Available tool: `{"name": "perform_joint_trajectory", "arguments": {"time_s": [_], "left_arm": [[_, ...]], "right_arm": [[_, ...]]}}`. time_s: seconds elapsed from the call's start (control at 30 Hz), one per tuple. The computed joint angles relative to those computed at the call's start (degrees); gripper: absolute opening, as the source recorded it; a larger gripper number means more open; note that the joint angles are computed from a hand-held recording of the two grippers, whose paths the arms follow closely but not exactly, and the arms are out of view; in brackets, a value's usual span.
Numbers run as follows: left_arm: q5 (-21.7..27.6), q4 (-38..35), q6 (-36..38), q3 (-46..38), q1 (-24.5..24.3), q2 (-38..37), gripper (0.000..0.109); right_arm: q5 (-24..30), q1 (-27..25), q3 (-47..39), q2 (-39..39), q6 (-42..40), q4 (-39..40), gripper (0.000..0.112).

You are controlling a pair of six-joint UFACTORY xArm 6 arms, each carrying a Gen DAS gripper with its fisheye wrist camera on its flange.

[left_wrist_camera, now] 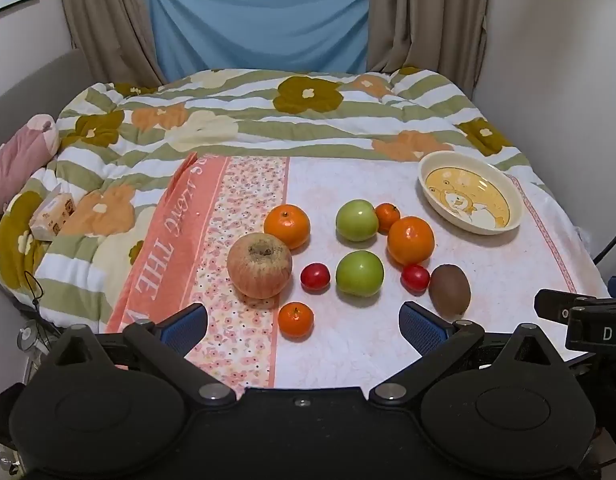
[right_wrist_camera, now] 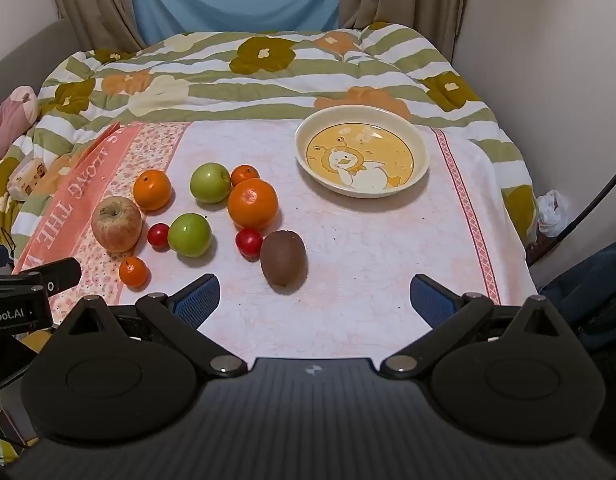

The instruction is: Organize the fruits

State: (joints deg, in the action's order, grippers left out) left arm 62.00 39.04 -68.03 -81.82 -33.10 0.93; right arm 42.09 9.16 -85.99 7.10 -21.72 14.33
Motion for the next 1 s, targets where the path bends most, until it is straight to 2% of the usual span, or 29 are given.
{"name": "perform_joint_trajectory", "arguments": {"time_s": [0.2, 1.0], "left_arm": [[0.01, -1.8, 0.78, -0.52, 0.28, 0.12, 0.103], [-0.83, 0.4, -0.01, -0.33, -0.02, 0.3, 0.103]], "right_arm": [[0.35, -0.01, -0.16, 0.16, -0.32, 0.14, 0.103], [0.17, -0.02, -1.05, 0.91, 0.48, -0.23, 0.103]]}}
